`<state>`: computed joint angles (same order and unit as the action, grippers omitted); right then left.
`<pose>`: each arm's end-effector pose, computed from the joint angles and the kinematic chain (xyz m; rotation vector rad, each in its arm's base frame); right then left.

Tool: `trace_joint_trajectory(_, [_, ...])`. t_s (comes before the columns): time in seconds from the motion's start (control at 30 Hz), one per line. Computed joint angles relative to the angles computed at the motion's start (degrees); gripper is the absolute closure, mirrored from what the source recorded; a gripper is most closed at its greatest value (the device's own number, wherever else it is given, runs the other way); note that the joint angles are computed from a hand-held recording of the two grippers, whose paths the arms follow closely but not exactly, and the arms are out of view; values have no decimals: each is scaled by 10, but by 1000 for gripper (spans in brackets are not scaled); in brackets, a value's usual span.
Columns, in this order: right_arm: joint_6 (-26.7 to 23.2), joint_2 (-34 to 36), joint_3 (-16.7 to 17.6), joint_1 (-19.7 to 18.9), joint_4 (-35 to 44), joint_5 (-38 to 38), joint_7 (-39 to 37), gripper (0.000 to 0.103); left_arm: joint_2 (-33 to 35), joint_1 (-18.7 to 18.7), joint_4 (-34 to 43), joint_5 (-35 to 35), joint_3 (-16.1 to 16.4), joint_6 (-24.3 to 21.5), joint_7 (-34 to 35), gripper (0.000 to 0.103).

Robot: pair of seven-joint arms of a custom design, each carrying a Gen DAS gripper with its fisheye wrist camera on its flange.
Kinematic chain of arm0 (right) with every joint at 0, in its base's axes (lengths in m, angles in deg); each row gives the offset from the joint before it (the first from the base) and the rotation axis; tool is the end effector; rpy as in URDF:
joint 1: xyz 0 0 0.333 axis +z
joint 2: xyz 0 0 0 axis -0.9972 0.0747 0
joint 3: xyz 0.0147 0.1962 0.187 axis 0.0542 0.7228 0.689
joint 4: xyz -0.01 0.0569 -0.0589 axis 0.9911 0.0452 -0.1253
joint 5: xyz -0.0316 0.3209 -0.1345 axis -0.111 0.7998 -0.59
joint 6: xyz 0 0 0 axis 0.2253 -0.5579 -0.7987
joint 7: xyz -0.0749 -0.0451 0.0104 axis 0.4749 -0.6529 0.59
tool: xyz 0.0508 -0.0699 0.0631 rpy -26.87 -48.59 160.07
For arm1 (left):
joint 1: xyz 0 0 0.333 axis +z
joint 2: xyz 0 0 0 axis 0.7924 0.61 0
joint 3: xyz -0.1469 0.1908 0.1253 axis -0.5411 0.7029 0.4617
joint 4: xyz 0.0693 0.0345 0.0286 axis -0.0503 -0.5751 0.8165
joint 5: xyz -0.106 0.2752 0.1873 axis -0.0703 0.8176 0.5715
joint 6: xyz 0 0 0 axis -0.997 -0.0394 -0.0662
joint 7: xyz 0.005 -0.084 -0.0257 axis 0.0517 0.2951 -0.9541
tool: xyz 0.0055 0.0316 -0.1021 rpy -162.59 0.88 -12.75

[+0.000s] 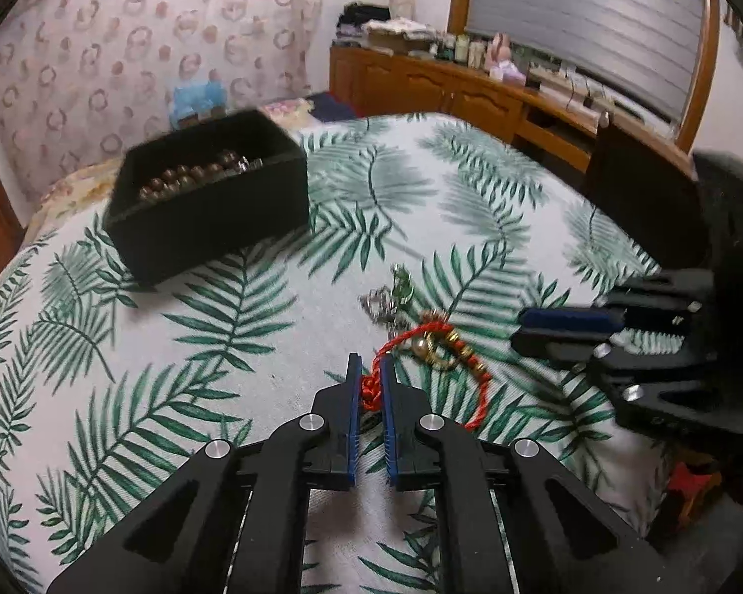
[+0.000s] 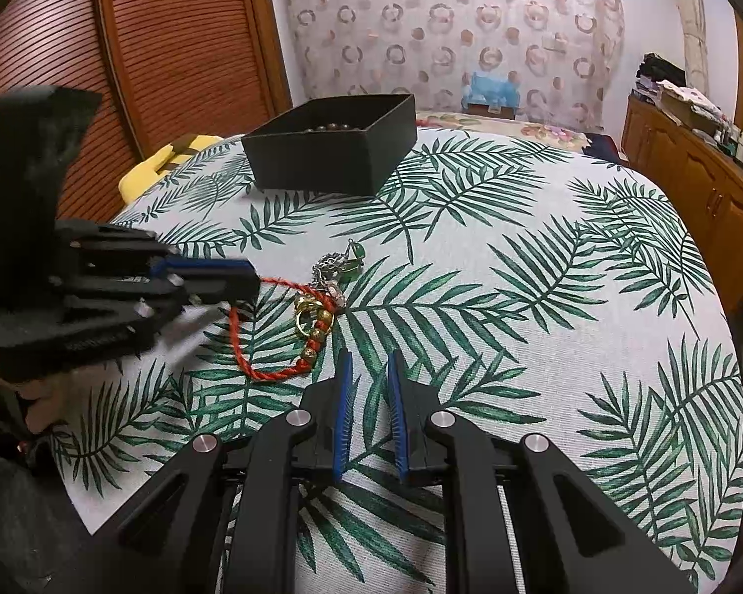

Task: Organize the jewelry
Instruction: 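Grasp the red string bracelet with the left tool while right tool grasps green charms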

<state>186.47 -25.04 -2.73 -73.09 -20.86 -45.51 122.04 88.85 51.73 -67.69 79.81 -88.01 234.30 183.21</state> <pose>0.6127 0.1847 0.4140 -2.0075 1.3334 -0.3917 0.6267 -0.2017 0.4129 -1.3860 2.2841 -0.9483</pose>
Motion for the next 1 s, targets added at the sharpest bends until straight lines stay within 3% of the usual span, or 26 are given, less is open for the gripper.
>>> trace_joint_trajectory(0.2, [-2,1,-4,3,1,-8,6,87,-40,41,-43,-59,-44,48,42,97])
trace_joint_trajectory(0.53, [-27,28,-18,15,61,-52,34,87,-79,72,-88,-121,-59,101,76,97])
trace_joint_trajectory(0.57, [-32,36,-19,16,76,-57,36,86,-79,74,-89,-125,-59,103,78,97])
trace_joint_trajectory(0.67, [-54,63,-21,20,124,-70,47,71,-83,86,-96,-144,-66,110,89,97])
trace_joint_trajectory(1.0, [-160,174,-29,29,302,-107,89,71,-92,108,-114,-187,-76,121,117,97])
